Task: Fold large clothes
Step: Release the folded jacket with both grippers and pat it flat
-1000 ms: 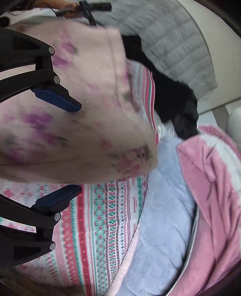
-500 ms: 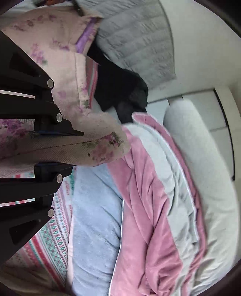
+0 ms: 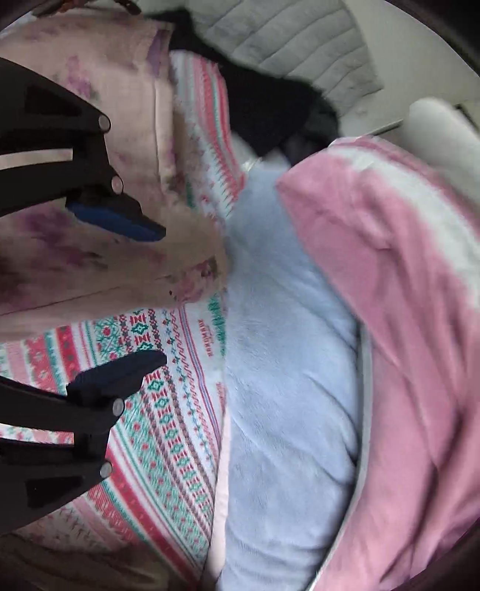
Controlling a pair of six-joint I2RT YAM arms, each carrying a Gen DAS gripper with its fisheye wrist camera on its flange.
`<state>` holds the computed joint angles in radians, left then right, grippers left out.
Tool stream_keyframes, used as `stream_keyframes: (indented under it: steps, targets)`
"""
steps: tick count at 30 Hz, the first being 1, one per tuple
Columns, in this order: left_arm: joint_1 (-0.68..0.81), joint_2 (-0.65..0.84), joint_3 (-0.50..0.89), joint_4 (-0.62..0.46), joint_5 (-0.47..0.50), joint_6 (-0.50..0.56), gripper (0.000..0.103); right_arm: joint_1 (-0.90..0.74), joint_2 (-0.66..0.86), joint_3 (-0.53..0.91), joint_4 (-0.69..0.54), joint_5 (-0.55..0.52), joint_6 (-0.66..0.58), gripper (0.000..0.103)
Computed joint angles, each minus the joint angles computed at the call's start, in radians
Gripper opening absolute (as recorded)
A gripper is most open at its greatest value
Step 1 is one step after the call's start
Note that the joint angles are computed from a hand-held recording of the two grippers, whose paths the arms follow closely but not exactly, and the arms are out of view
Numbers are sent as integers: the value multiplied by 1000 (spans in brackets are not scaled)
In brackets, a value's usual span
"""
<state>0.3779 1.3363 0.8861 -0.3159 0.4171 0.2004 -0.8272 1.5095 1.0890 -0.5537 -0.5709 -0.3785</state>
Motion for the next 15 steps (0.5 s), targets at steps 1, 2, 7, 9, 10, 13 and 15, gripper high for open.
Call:
stream_keyframes:
  steps: [1, 2, 7, 9, 10, 13, 15]
  targets:
    - [45, -31, -2, -62, 59, 29, 72, -61, -21, 6, -75, -79, -63, 72]
    - [94, -58, -11, -117, 118, 65, 72, -96, -38, 0, -126, -121, -108, 73]
    - [299, -145, -91, -374, 297, 321, 73, -275, -44, -18, -436, -231, -456, 75]
    - [395, -100, -121, -504, 361, 477, 72, -343, -24, -26, -562, -238, -609, 75]
    - [414, -70, -124, -532, 365, 516, 72, -374, -5, -33, -623, -235, -686, 75]
    - [449, -11, -187, -523, 381, 562, 72, -418, 15, -69, -668, -226, -767, 75]
    - [466, 3, -198, -535, 429, 560, 48, -397, 24, -94, -620, -223, -707, 68]
